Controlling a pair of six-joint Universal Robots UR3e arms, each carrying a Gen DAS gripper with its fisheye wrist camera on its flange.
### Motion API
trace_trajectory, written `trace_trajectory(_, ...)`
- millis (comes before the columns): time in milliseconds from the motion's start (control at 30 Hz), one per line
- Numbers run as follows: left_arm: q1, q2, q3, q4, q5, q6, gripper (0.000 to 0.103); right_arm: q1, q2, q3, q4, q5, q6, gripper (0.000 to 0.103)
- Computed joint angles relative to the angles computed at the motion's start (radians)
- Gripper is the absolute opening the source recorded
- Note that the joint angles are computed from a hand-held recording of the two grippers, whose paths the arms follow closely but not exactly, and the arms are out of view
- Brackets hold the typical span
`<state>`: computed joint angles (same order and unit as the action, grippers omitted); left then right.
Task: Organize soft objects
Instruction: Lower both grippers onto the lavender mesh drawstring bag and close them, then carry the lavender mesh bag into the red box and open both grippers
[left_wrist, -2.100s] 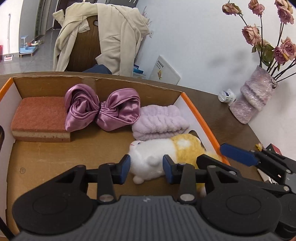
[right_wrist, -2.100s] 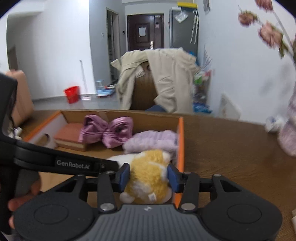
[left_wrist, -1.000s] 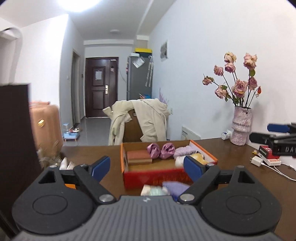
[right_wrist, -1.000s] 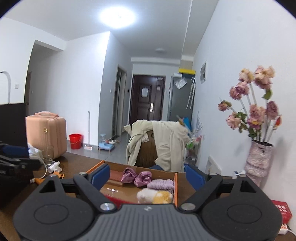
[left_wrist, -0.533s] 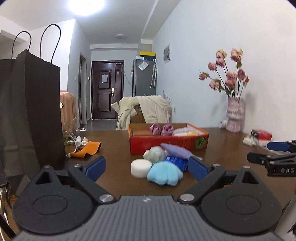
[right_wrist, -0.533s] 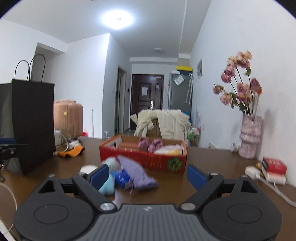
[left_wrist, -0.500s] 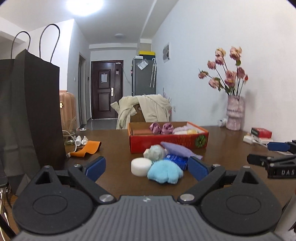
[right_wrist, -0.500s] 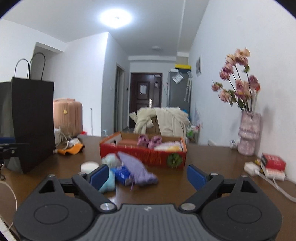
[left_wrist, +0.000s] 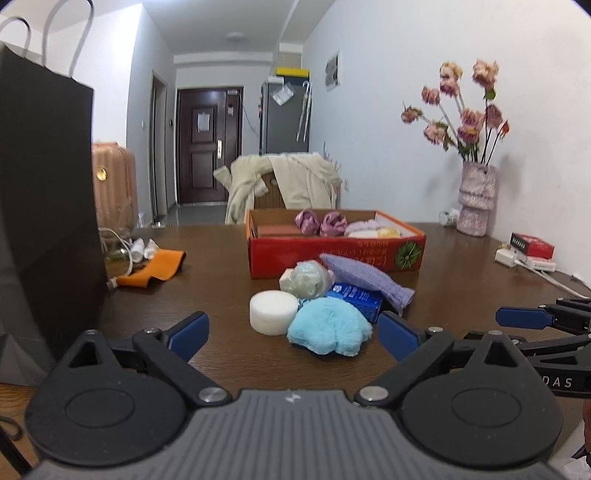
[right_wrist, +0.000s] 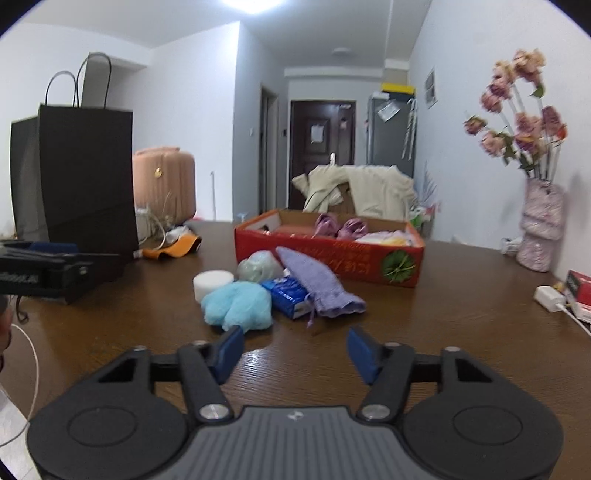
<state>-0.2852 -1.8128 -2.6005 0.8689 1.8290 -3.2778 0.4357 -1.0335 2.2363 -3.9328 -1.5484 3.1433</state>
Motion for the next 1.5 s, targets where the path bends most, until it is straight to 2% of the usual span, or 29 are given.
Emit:
trace_trajectory(167,0.103,-0.030,0.108,-0.113,-0.135,0.023,0.099,-0.033,0.037,-0.103,0.104,0.050,0.014,0.051)
trace_trajectory(233,0.133,-0.053,0.178,-0.177,-0.183,0.031,0.099,-0.071,0.044,-0.142,0.159,0.115,0.053,0.046)
trace_trajectory(300,0.144,-0.085,0.278,-0.270,-0.199,0.032,0.095,-0.099,0.064,-0.204,0.230,0.168,0.094,0.045)
trace_trajectory(500,0.181,-0.209,0.547,-0.425,-0.291,0.066,0.089,-0.074,0.193,-0.458,0.377,0.107,0.113,0.044)
trace_trajectory(567,0.197,-0.255,0.660,-0.502,-0.339,0.083,0.087,-0.071,0.236,-0.541,0.424,0.063,0.128,0.045)
trace_trajectory(667,0.233,-0.355,0.865,-0.642,-0.455,0.108,0.085,-0.094,0.288,-0.661,0.513,0.056,0.132,0.045)
trace_trajectory(733,0.240,-0.441,1.045,-0.793,-0.477,0.099,0.071,-0.127,0.326,-0.731,0.553,0.094,0.174,0.048)
trace_trajectory(767,0.236,-0.476,1.117,-0.842,-0.470,0.094,0.063,-0.152,0.346,-0.764,0.569,0.128,0.229,0.054)
trace_trajectory(833,0.243,-0.538,1.212,-0.886,-0.501,0.110,0.063,-0.199,0.380,-0.819,0.599,0.212,0.323,0.056)
trace_trajectory(900,0.252,-0.574,1.286,-0.978,-0.536,0.104,0.047,-0.217,0.419,-0.888,0.634,0.241,0.344,0.056)
trace_trajectory(933,0.253,-0.587,1.308,-1.010,-0.538,0.102,0.046,-0.211,0.436,-0.929,0.667,0.223,0.325,0.056)
trace_trajectory(1067,0.246,-0.591,1.287,-0.985,-0.533,0.124,0.033,-0.175,0.493,-1.065,0.776,0.153,0.233,0.050)
trace_trajectory(1133,0.251,-0.599,1.281,-0.960,-0.550,0.128,0.022,-0.168,0.517,-1.100,0.789,0.138,0.220,0.049)
trace_trajectory(1167,0.252,-0.604,1.282,-0.958,-0.554,0.133,0.016,-0.165,0.527,-1.119,0.803,0.133,0.212,0.045)
trace_trajectory(1200,0.250,-0.608,1.283,-0.954,-0.546,0.132,0.015,-0.156,0.531,-1.131,0.814,0.112,0.193,0.041)
trace_trajectory(1233,0.249,-0.609,1.283,-0.952,-0.543,0.127,0.015,-0.147,0.534,-1.141,0.822,0.085,0.176,0.029)
trace_trajectory(1267,0.250,-0.605,1.280,-0.947,-0.550,0.127,0.013,-0.143,0.538,-1.147,0.823,0.075,0.160,0.022)
trace_trajectory(1300,0.251,-0.596,1.266,-0.929,-0.555,0.126,0.012,-0.142,0.540,-1.155,0.829,0.076,0.149,0.021)
trace_trajectory(1333,0.248,-0.584,1.254,-0.913,-0.554,0.126,0.012,-0.140,0.539,-1.153,0.823,0.070,0.140,0.014)
trace_trajectory(1400,0.244,-0.540,1.201,-0.862,-0.556,0.123,0.012,-0.144,0.526,-1.134,0.801,0.083,0.144,0.010)
trace_trajectory(1500,0.245,-0.415,1.050,-0.754,-0.553,0.103,0.012,-0.152,0.441,-1.007,0.671,0.088,0.142,0.008)
